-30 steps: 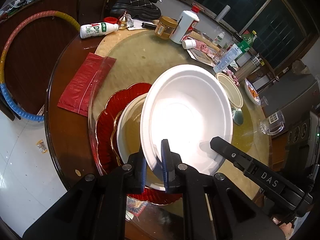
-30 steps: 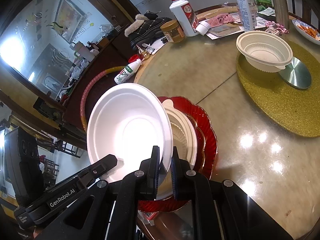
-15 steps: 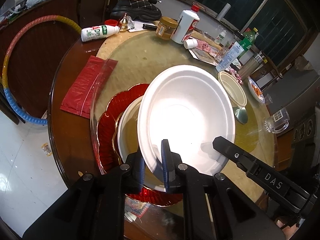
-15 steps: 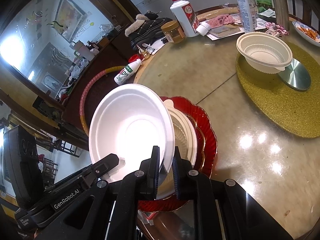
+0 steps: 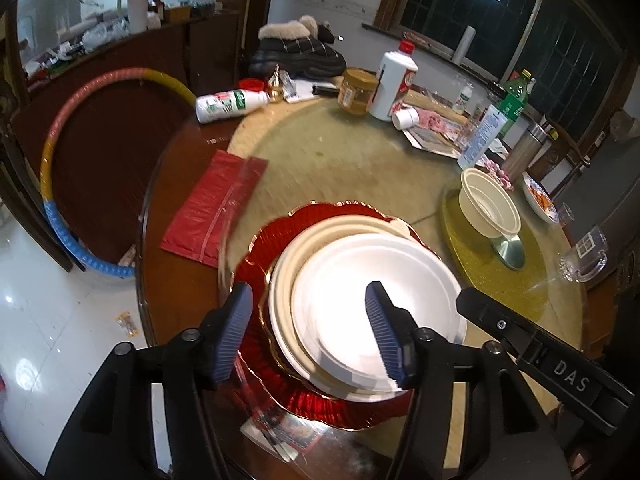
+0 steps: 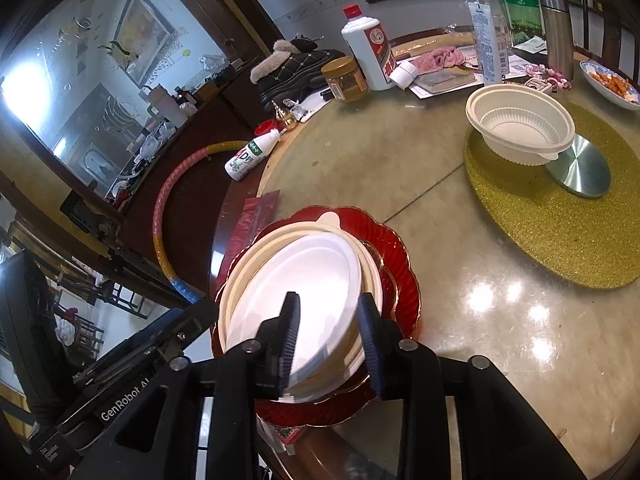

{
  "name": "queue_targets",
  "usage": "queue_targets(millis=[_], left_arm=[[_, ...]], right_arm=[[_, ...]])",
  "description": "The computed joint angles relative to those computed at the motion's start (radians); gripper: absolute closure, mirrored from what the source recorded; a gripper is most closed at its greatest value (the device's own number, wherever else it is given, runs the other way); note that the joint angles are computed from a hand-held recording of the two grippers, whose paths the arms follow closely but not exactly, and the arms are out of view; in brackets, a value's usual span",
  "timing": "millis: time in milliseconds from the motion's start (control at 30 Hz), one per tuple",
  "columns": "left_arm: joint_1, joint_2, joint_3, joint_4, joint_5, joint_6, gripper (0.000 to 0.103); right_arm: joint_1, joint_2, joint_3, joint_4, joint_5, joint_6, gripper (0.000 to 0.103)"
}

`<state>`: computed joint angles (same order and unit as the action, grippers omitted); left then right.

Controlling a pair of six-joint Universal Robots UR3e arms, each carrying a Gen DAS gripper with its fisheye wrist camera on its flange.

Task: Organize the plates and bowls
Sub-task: 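Move both grippers to the beige plastic bowl on the gold mat and grasp its rim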

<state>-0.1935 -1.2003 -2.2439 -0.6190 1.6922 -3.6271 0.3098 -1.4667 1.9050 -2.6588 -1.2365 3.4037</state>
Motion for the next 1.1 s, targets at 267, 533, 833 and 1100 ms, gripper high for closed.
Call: queue_targets(millis=[267,533,833,1100], left_arm=[[-0.174,-0.021,0.022,0.13,0.292,-0.084,0.021],[-0.31,-0.223,0.203,0.267,0.275,-0.042,0.003],[-0.221,-0.741,0.931,-0.222,-0.094,0.057,0.003],[-0.175,-1.271,1.738,-0.64,-0.203,-0.048,0.008]], right_arm=[[-0.1,-0.099,0.112,-0.052,0.119,-0.028,0.032],[-0.38,-0.265,0.25,0.044,0.268,-0.147,0.016],[-0.707,-0.127,0.072,0.34,0.362,-0.282,0.016],[-0.693,0.213,-0.335,0.425,0.261,-0.269,0.027]])
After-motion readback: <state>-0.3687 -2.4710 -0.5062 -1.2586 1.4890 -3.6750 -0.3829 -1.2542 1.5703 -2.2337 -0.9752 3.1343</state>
